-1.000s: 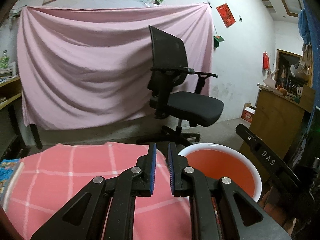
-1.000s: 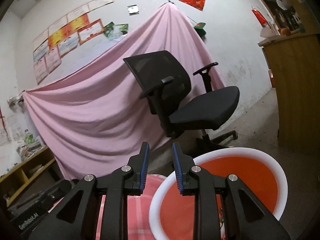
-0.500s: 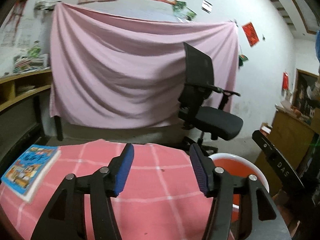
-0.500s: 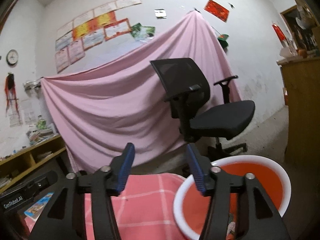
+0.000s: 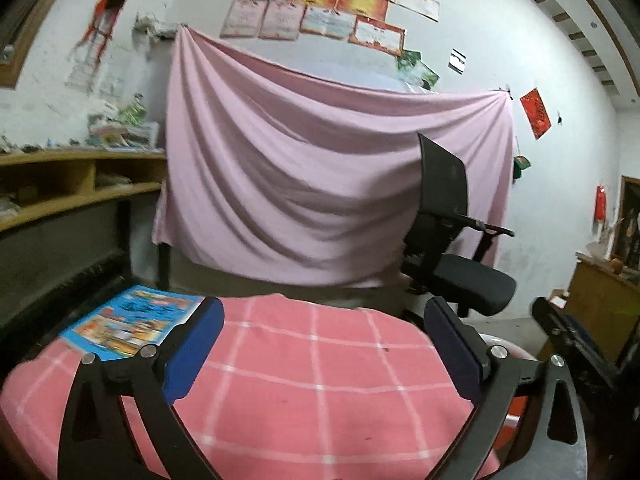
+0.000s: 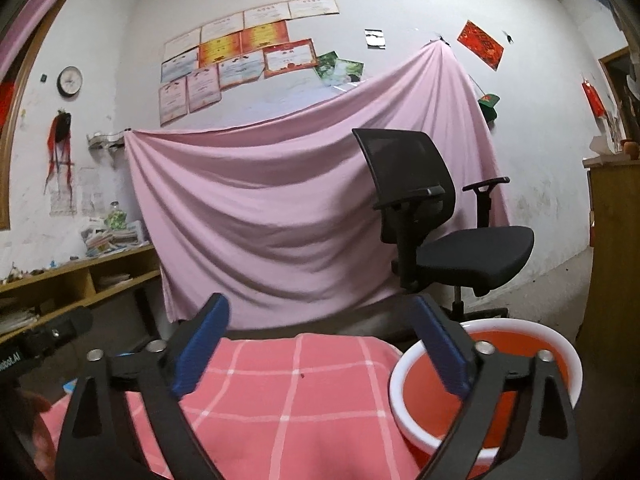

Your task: Collect trash

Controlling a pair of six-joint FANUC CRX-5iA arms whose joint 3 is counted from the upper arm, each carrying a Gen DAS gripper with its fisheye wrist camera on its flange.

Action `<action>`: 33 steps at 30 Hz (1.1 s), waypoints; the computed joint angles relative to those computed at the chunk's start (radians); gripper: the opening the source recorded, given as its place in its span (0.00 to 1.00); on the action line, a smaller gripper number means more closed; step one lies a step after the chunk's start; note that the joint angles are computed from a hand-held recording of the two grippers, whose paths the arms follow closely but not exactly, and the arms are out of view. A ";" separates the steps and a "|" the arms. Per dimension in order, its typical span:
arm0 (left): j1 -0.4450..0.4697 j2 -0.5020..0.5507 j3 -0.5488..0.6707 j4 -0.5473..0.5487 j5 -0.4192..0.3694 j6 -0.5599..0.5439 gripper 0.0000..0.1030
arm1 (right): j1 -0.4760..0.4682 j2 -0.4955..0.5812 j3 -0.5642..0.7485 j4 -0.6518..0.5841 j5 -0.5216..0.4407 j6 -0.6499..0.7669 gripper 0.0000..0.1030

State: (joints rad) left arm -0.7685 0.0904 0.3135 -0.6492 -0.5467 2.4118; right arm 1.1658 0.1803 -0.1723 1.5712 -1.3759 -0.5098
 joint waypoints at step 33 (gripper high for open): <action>-0.213 -0.295 -0.315 -0.337 -0.196 0.236 0.97 | 0.274 0.065 0.031 -0.078 -0.215 0.058 1.00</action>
State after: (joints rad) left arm -0.9818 -0.2043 -0.0016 -0.9864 -0.7429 2.6474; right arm 1.4398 0.2457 -0.1413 1.4936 -1.5910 -0.4518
